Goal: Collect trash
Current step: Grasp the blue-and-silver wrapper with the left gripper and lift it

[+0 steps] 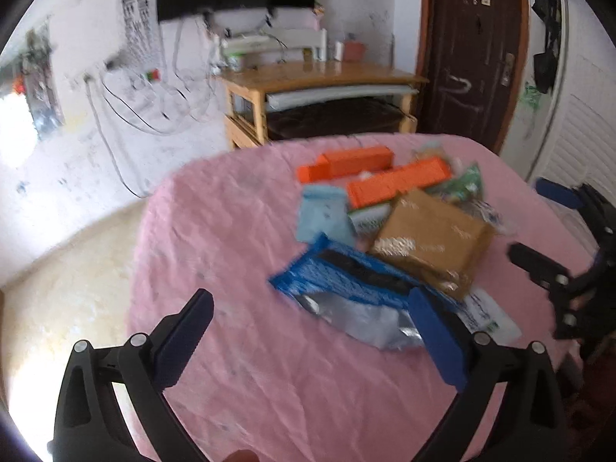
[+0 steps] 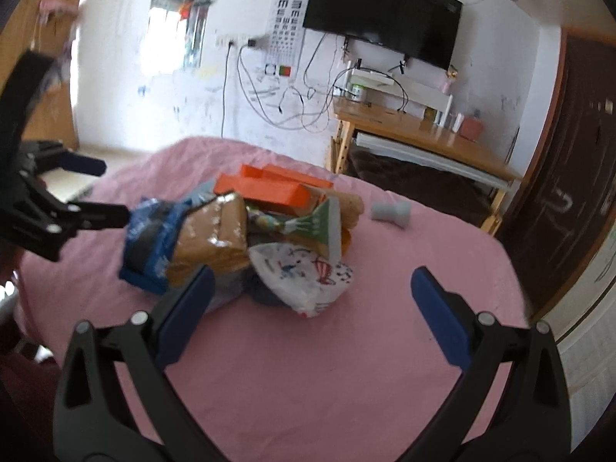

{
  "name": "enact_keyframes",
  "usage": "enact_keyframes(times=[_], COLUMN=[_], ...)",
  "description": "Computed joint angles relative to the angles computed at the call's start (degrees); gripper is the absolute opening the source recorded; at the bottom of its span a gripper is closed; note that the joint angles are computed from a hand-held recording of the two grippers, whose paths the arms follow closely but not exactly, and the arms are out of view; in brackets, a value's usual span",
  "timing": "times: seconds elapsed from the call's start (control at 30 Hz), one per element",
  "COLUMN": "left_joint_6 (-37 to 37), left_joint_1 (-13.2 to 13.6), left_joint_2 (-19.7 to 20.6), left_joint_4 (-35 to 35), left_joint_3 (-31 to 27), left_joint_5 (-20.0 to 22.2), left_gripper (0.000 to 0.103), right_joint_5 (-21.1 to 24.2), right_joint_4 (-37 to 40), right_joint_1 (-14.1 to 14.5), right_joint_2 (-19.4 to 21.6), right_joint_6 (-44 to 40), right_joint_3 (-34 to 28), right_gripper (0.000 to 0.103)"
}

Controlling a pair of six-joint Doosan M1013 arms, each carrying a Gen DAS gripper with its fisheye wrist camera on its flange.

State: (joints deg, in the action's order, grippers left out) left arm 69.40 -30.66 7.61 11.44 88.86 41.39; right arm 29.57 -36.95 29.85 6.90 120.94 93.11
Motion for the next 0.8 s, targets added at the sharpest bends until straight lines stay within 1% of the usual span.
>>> enact_keyframes(times=[0.03, 0.07, 0.1, 0.13, 0.17, 0.2, 0.23, 0.27, 0.33, 0.37, 0.4, 0.43, 0.5, 0.6, 0.67, 0.7, 0.73, 0.8], left_joint_6=[1.6, 3.1, 4.1, 5.6, 7.1, 9.0, 9.7, 11.1, 13.7, 14.9, 15.6, 15.8, 15.7, 15.8, 15.2, 14.7, 13.5, 11.1], left_joint_1=[0.3, 0.6, 0.7, 0.8, 1.0, 1.4, 1.5, 1.9, 2.7, 3.0, 3.4, 3.5, 3.8, 4.4, 4.7, 4.7, 4.6, 4.2], left_joint_2=[0.0, 0.1, 0.3, 0.5, 0.7, 1.1, 1.2, 1.4, 1.9, 2.1, 2.4, 2.7, 3.1, 4.0, 4.6, 4.8, 5.2, 5.7], left_joint_4=[-2.6, -5.1, -6.4, -8.3, -10.5, -14.0, -15.6, -18.4, -24.4, -26.9, -29.3, -30.3, -32.1, -35.3, -36.9, -37.0, -36.3, -34.3], left_joint_3=[0.0, 0.1, 0.0, -0.2, -0.3, -0.7, -0.6, -0.7, -0.9, -1.0, -1.2, -1.3, -1.6, -2.5, -3.0, -3.3, -3.7, -4.5], left_joint_5=[-0.1, -0.2, -0.2, 0.1, 0.2, 0.7, 0.6, 0.6, 1.1, 1.1, 1.6, 1.7, 2.1, 3.1, 3.7, 3.9, 4.2, 4.7], left_gripper=[0.095, 0.095, 0.095, 0.095, 0.095, 0.095, 0.095, 0.095, 0.095, 0.095, 0.095, 0.095, 0.095, 0.094, 0.093, 0.090, 0.085, 0.077], right_joint_5=[0.7, 1.4, 2.0, 2.9, 3.4, 3.4, 3.1, 3.0, 2.9, 2.5, 2.3, 2.1, 1.5, -0.7, -1.7, -2.1, -2.8, -4.4], right_joint_4=[-0.3, -0.5, 0.1, -0.8, 0.0, 1.5, 3.1, 5.6, 7.4, 9.6, 10.6, 11.5, 12.4, 15.6, 15.7, 15.8, 17.2, 20.5], right_joint_1=[0.2, 0.3, -0.1, 0.0, -0.1, -0.5, -0.8, -1.3, -1.8, -2.2, -2.4, -2.7, -3.0, -3.9, -4.5, -4.8, -5.3, -6.5], right_joint_2=[0.1, 0.4, 0.8, 1.1, 1.5, 1.7, 1.9, 2.0, 2.2, 2.1, 2.1, 2.1, 1.8, 0.7, -0.2, -0.3, -0.8, -1.6], right_joint_6=[-0.7, -1.6, -3.1, -2.9, -3.8, -4.9, -6.0, -7.6, -8.7, -9.9, -10.3, -10.6, -10.3, -11.0, -10.0, -9.7, -10.1, -11.6], right_joint_3=[-0.2, -0.4, -1.1, -1.4, -1.9, -2.2, -2.4, -2.7, -3.1, -3.0, -3.1, -3.2, -2.9, -2.0, -1.2, -1.1, -0.7, 0.0], right_gripper=[0.097, 0.093, 0.081, 0.076, 0.068, 0.064, 0.057, 0.053, 0.036, 0.023, 0.019, 0.015, 0.014, 0.012, 0.012, 0.012, 0.012, 0.012])
